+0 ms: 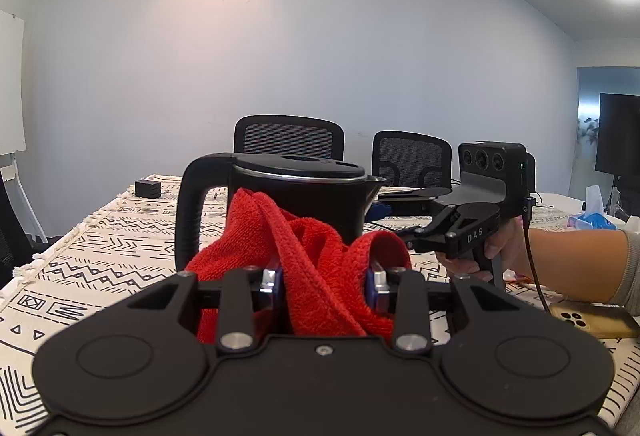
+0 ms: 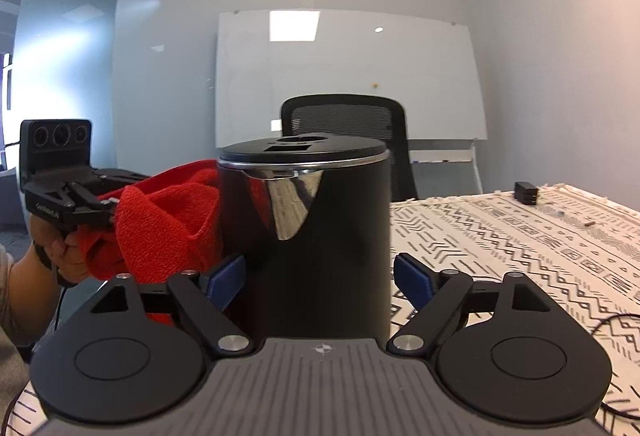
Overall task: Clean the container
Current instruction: 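Turn the kettle with the right tool while the left tool wipes its side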
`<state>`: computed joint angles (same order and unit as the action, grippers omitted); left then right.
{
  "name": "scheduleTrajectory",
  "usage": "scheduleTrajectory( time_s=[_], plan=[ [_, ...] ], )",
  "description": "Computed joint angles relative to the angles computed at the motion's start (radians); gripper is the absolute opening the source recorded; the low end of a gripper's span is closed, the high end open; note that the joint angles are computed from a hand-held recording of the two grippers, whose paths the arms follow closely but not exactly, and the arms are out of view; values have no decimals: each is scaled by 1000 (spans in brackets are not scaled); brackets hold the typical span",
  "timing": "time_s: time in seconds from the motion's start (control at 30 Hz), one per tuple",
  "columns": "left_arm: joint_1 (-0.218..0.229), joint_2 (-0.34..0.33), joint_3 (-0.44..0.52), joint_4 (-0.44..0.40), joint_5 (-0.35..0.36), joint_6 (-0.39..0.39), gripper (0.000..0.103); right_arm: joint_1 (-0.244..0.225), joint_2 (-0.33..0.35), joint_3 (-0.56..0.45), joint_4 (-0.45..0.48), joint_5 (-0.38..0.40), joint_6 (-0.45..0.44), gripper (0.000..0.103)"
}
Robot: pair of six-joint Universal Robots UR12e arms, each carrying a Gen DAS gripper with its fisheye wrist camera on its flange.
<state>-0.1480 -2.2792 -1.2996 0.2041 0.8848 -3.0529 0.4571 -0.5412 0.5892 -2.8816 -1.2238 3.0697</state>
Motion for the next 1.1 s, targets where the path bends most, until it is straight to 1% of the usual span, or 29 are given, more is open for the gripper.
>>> scheduleTrajectory(
  time_s=[0.03, 0.07, 0.1, 0.17, 0.23, 0.27, 0.33, 0.37, 0.4, 0.43, 0.53, 0.57, 0.6, 0.63, 0.67, 0.7, 0.73, 0.77, 0.8, 0.83, 0.87, 0.9, 0.93, 1.0, 1.07, 1.1],
  plan=[
    [2, -1, 2, 1, 1, -1, 39, 0, 4, -10, 10, 6, -2, 84],
    [5, -1, 2, 5, 5, -5, 39, 1, 10, -20, 17, 10, 3, 88],
    [7, -2, 2, 10, 11, -10, 39, 4, 16, -28, 15, 4, 18, 88],
    [13, -3, 3, 26, 29, -24, 39, 13, 14, -16, -4, -26, 40, 86],
    [20, -4, 5, 40, 42, -41, 39, 24, 2, 7, -19, -59, 45, 81],
    [23, -5, 5, 49, 46, -51, 39, 26, -6, 21, -24, -57, 42, 77],
    [27, -7, 5, 68, 52, -69, 39, 20, -21, 51, -41, 3, 46, 73],
    [28, -8, 3, 78, 55, -78, 39, 18, -24, 57, -45, 28, 35, 70],
    [30, -8, 0, 84, 56, -83, 39, 16, -26, 62, -46, 41, 15, 68],
    [29, -5, -5, 72, 61, -76, 39, 16, -27, 64, -45, 39, 0, 68],
    [22, 13, -35, 4, 94, -21, 40, 15, -23, 65, -46, 42, 7, 70],
    [22, 22, -54, -19, 97, 10, 42, 16, -23, 68, -47, 39, 2, 71],
    [21, 30, -68, -39, 100, 36, 51, 17, -24, 73, -47, 35, -4, 71],
    [19, 36, -77, -57, 105, 57, 65, 18, -25, 77, -47, 33, -6, 72],
    [16, 45, -90, -87, 116, 84, 73, 18, -25, 78, -47, 33, -3, 73],
    [12, 52, -97, -116, 127, 104, 79, 19, -23, 78, -47, 31, -1, 73],
    [8, 59, -103, -131, 140, 120, 78, 20, -22, 77, -48, 26, -2, 73],
    [3, 62, -106, -129, 159, 128, 77, 21, -20, 75, -49, 20, -1, 73],
    [-1, 65, -102, -151, 172, 130, 65, 21, -17, 72, -52, 16, 5, 73],
    [-5, 67, -95, -179, 194, 125, 49, 22, -14, 68, -55, 13, 13, 74],
    [-11, 68, -86, -212, 225, 107, 45, 21, -12, 66, -57, 12, 17, 74],
    [-11, 69, -84, -217, 235, 95, 41, 22, -11, 65, -60, 11, 20, 74],
    [-10, 71, -87, -208, 234, 92, 37, 22, -11, 66, -62, 9, 21, 74],
    [-14, 75, -98, -170, 256, 93, 34, 24, -12, 70, -70, 3, 23, 74],
    [-14, 81, -119, -119, 270, 101, 33, 25, -14, 78, -82, 0, 28, 74],
    [-11, 83, -133, -88, 265, 107, 33, 25, -13, 78, -82, 1, 32, 73]
  ],
)
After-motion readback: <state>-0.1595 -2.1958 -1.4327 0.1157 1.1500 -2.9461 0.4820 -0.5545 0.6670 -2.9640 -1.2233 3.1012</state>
